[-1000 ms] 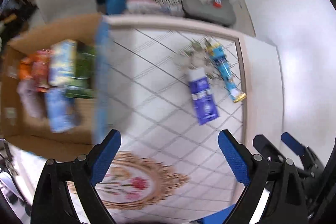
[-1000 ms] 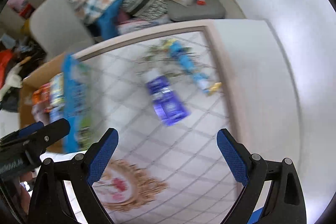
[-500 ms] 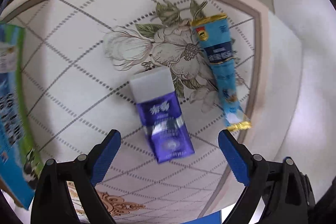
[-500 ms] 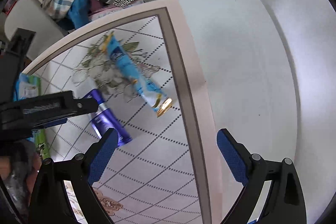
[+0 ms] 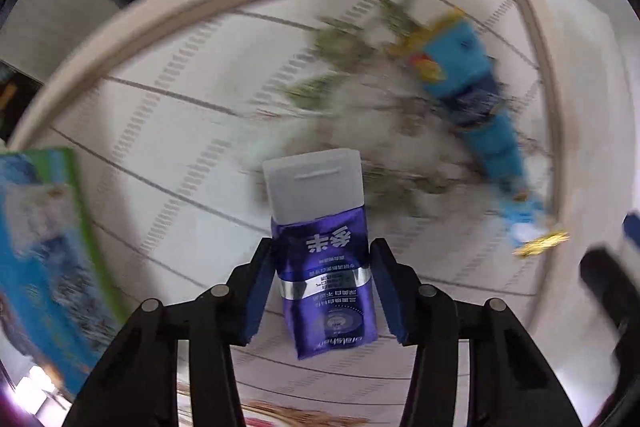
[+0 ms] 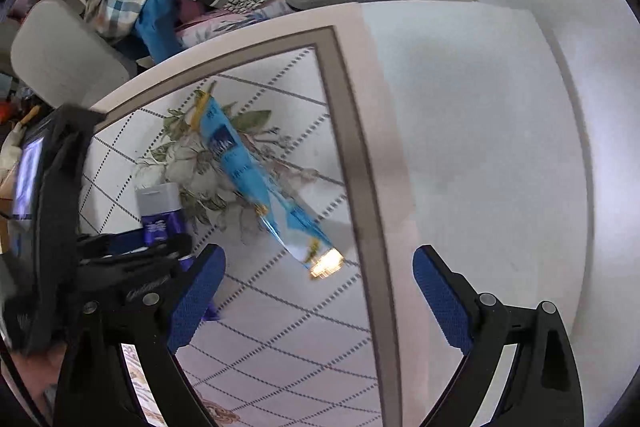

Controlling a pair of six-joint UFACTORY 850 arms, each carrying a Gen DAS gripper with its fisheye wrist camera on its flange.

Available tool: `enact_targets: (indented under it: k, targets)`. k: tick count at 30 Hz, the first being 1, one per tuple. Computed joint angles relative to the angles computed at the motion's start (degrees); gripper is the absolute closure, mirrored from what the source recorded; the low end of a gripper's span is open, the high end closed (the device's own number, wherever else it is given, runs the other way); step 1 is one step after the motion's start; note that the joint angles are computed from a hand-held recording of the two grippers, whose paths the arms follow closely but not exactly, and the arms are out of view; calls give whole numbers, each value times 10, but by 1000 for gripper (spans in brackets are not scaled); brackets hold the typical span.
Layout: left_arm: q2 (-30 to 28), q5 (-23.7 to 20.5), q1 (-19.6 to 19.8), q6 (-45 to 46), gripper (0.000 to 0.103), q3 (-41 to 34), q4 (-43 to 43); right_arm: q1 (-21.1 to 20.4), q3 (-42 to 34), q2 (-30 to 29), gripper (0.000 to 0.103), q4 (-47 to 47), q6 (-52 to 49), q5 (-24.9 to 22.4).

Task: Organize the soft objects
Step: 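Grasp the purple toothpaste box with the left tool while the right tool grasps the blue Nestlé tube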

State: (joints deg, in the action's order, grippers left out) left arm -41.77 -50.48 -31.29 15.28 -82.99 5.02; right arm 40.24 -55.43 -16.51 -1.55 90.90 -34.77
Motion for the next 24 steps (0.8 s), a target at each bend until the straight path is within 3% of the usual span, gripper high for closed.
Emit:
enact_targets:
  k: [4,6,8,10,14,18,21,22,24]
  targets:
    - [-19,-7,22,-6,58,-29,-1,-28,-22,-42,7,50,-81,31]
    - [-25,-15,27,0,58,-37,-12,-41,-37,-68,12,85,-133,41]
    - [-27,-16,30,4,57,-39,-15,-51,-56,-95,23,115,-178,38]
    - [-35,-29,32,1,55,-48,-14,-60,-71,-117,24,155,-227,41]
    - [-49,-61,46,6,52,-54,-35,-66,-99,-151,24,178,-264,24]
    - [-31,-22,48,17,53,-23,-34,-66,-125,-176,31,163,-260,-9]
    - [-11,3,49,13,55,9,-34,-61,-142,-185,50,137,-240,-29]
    - [-8,10,50,15,55,14,-35,-59,-147,-186,68,131,-233,-32]
    - [2,18,52,21,55,30,-34,-57,-157,-191,77,132,-228,-47]
